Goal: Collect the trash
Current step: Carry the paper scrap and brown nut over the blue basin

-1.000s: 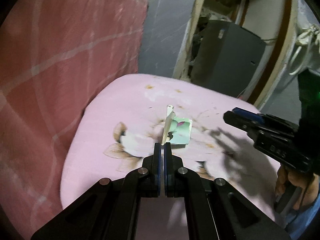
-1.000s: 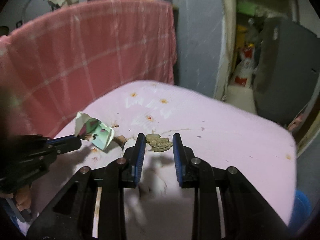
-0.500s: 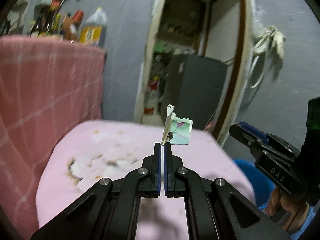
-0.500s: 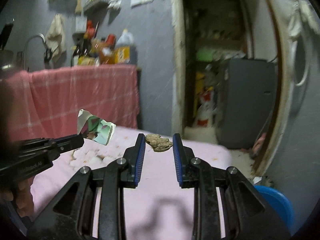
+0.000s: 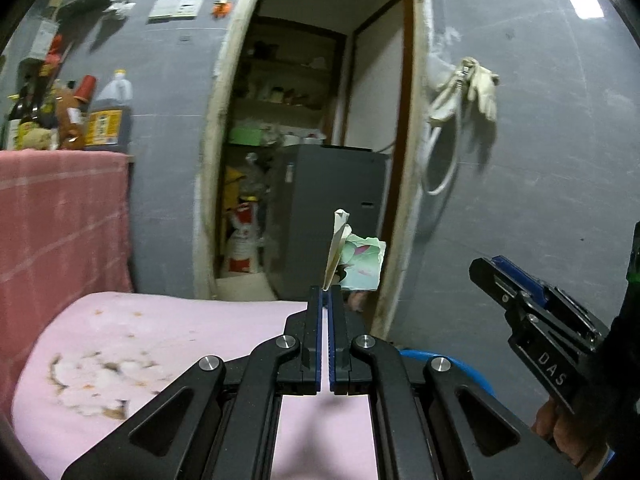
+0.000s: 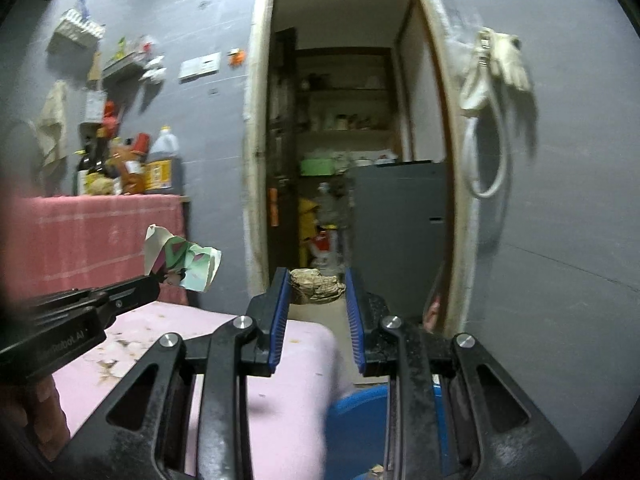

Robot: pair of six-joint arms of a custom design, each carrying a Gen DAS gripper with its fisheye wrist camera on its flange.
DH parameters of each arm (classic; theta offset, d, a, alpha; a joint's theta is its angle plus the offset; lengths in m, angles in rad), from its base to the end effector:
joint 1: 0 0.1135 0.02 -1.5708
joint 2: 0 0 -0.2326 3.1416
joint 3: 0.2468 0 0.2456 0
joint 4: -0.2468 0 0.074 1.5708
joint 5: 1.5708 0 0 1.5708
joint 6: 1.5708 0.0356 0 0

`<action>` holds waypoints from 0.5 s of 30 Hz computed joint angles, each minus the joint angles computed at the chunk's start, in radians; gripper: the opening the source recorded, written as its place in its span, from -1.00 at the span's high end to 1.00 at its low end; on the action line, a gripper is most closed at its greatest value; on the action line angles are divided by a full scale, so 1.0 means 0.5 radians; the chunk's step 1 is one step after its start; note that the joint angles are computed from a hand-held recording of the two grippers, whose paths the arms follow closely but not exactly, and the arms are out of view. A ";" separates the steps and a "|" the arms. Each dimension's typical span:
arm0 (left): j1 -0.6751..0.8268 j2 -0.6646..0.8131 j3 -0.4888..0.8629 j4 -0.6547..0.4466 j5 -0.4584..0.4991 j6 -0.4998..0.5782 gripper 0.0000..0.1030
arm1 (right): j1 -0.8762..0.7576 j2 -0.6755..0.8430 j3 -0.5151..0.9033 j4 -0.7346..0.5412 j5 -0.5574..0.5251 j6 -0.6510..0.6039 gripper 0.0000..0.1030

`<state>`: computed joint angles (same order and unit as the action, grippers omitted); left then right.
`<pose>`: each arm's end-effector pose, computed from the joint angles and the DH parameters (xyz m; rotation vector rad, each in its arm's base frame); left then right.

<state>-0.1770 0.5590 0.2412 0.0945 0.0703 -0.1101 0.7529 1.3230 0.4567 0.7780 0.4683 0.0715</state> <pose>0.1714 -0.0332 0.1952 0.1108 1.7981 -0.2683 0.2067 0.1717 0.1871 -0.2075 1.6419 0.2396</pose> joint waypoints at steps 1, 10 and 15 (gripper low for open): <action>-0.091 0.103 0.022 0.084 -0.060 -0.011 0.99 | -0.046 -0.029 -0.034 0.000 -0.006 0.030 0.47; -0.460 0.768 0.218 0.436 -0.254 -0.041 0.99 | -0.380 -0.111 -0.076 -0.304 -0.136 0.293 0.47; -0.527 1.097 0.358 0.485 -0.262 -0.056 0.99 | -0.553 -0.027 -0.035 -0.430 -0.269 0.447 0.47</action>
